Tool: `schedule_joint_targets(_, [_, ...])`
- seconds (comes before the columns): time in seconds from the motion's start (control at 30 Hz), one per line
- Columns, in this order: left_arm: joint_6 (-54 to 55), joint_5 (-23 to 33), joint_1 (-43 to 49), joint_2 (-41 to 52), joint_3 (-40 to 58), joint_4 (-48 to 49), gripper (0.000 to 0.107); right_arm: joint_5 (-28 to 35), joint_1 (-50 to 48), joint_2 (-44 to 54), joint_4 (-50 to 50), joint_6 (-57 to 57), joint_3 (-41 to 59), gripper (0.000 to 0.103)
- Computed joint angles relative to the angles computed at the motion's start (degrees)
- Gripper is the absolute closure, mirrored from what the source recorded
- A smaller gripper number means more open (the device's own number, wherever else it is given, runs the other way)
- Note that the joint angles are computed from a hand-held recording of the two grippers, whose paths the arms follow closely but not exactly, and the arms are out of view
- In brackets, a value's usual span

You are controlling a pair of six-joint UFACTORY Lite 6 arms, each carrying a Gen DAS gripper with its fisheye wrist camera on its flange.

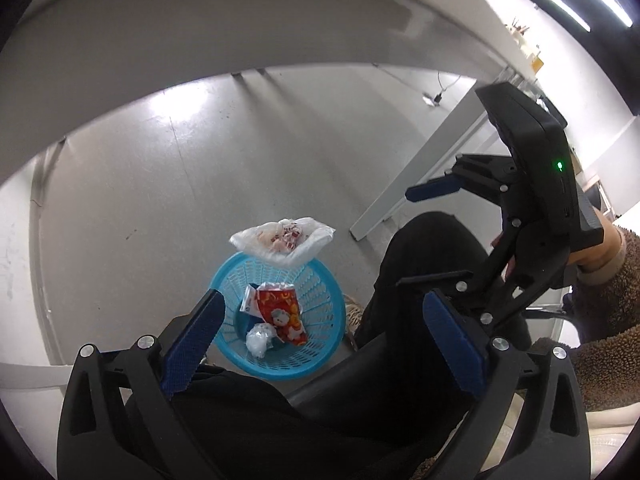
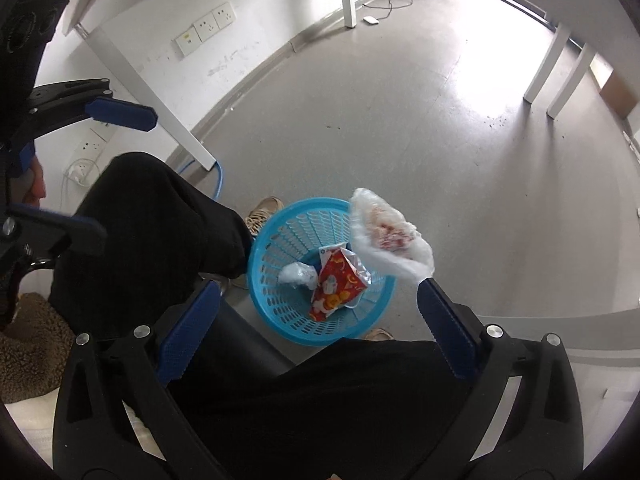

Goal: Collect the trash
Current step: 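Open the left tool over the wastebasket while the right tool releases its bag, then raise both open tools back up to the table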

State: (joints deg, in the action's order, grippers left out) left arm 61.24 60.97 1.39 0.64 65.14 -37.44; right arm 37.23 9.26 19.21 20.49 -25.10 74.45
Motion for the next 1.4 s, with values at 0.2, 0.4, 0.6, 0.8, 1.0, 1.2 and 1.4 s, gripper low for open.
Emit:
schedule_joint_targets(0.2, [1.0, 1.1, 1.8, -3.3, -0.4, -1.1, 0.01, 0.3, -0.1, -6.9, 1.2, 0.5, -3.7, 0.009])
schedule_joint_targets(0.4, [1.5, 2.4, 2.8, -6.0, -0.5, -1.6, 0.01, 0.7, 0.3, -12.8, 1.4, 1.9, -6.5, 0.009])
schedule_joint_targets(0.6, [3.4, 5.2, 5.2, -8.8, -0.6, -3.5, 0.01, 0.9, 1.8, -18.8, -0.6, 5.0, -8.9, 0.009])
schedule_joint_targets(0.8, [3.6, 7.1, 6.9, -11.7, 0.8, -4.2, 0.01, 2.2, 3.0, -22.5, -1.9, 6.9, -7.9, 0.009])
schedule_joint_targets(1.0, [3.8, 9.3, 10.0, -13.8, 2.2, -5.6, 0.01, 4.4, 3.3, -27.1, -2.7, 7.9, -6.3, 0.009])
schedule_joint_targets(1.2, [4.1, 11.2, 12.1, -15.1, 4.6, -6.3, 0.01, 6.4, 3.5, -29.7, -4.1, 8.8, -4.1, 0.009])
schedule_joint_targets(1.4, [4.7, 13.4, 14.2, -13.8, 10.3, -7.7, 0.01, 9.9, 1.5, -29.3, -1.6, 5.6, 1.2, 0.009])
